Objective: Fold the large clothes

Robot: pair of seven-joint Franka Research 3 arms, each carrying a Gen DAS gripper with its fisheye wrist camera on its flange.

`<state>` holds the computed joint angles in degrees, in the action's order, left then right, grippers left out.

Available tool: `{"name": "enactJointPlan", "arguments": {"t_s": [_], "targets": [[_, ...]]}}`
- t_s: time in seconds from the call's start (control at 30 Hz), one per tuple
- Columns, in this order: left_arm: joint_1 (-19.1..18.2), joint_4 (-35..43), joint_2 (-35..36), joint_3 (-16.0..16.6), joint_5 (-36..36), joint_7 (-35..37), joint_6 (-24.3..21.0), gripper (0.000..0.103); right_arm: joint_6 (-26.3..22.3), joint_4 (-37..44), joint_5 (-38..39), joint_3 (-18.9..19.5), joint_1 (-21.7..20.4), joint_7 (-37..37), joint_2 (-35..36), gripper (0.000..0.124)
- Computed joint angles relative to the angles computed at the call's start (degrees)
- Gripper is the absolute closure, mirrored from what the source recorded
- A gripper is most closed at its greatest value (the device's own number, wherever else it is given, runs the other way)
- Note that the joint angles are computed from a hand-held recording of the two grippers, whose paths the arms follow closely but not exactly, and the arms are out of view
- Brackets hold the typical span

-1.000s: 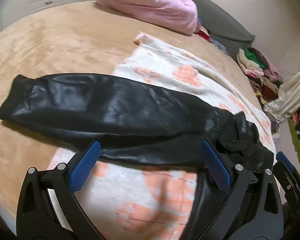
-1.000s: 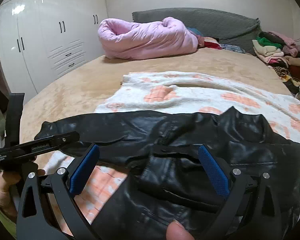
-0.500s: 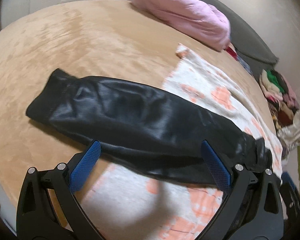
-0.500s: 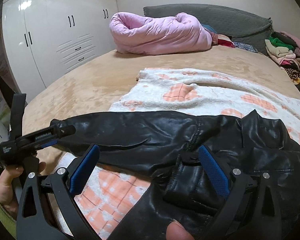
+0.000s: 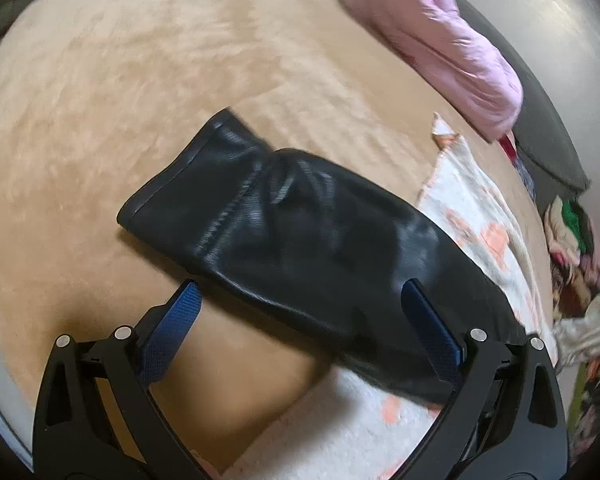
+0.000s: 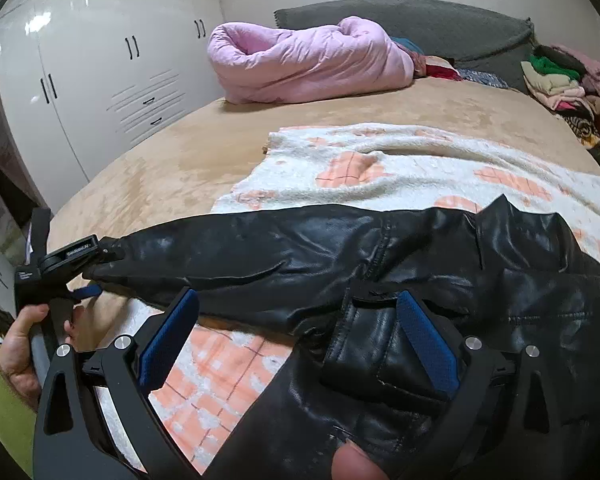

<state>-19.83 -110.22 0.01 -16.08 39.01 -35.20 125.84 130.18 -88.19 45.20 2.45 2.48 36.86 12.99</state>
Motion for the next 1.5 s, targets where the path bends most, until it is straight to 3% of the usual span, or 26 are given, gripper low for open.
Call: {"name": "enactJointPlan", "arguments": {"t_s": [0.13,0.2,0.27,0.33,0.43,0.53,0.73,0.8,1.17,1.5], "targets": [[0.52,-1.75,-0.37,0.25,3.84,-4.04,2.43,0.010,-0.19,-0.22,0.48,-0.24,-0.44,0.70,0.03,0.025],[0.58,-1.40,0.10,0.26,5.98,-4.88,2.70,0.026,-0.54,-0.30,0.79,-0.41,-0.81,1.08,0.01,0.025],[0.49,0.23,1.40,0.32,7.24,-3.15,2.03,0.073,-0.48,-0.68,1.08,-0.58,-1.13,1.27,-0.24,0.025],[-0.25,3.51,3.26,0.26,8.43,-0.29,-1.20,0.084,-0.42,-0.95,1.34,-0.77,-1.45,1.43,-0.41,0.025],[-1.18,5.17,3.66,0.74,12.78,-0.38,-1.30,0.098,0.02,-1.54,1.96,-1.15,-2.07,1.58,-0.72,0.025],[-1.87,7.14,4.16,0.90,16.55,-0.01,-0.61,0.100,0.29,-1.89,2.40,-1.48,-2.59,2.24,-0.82,0.025],[-6.44,17.43,8.55,0.43,26.33,6.28,-8.34,0.102,1.87,-2.68,2.97,-2.30,-3.91,3.33,-0.99,0.025],[-8.23,21.04,10.39,0.86,29.12,8.23,-9.00,0.102,2.35,-2.47,2.60,-2.57,-4.27,4.21,-0.56,0.025],[-17.45,42.53,23.03,6.18,36.90,19.32,-2.86,0.103,3.74,-1.13,2.26,-3.47,-7.81,7.53,1.19,0.025],[-20.33,65.77,39.53,8.65,28.96,35.89,9.28,0.103,5.65,0.73,2.86,-4.51,-11.48,10.08,2.66,0.025]]}}
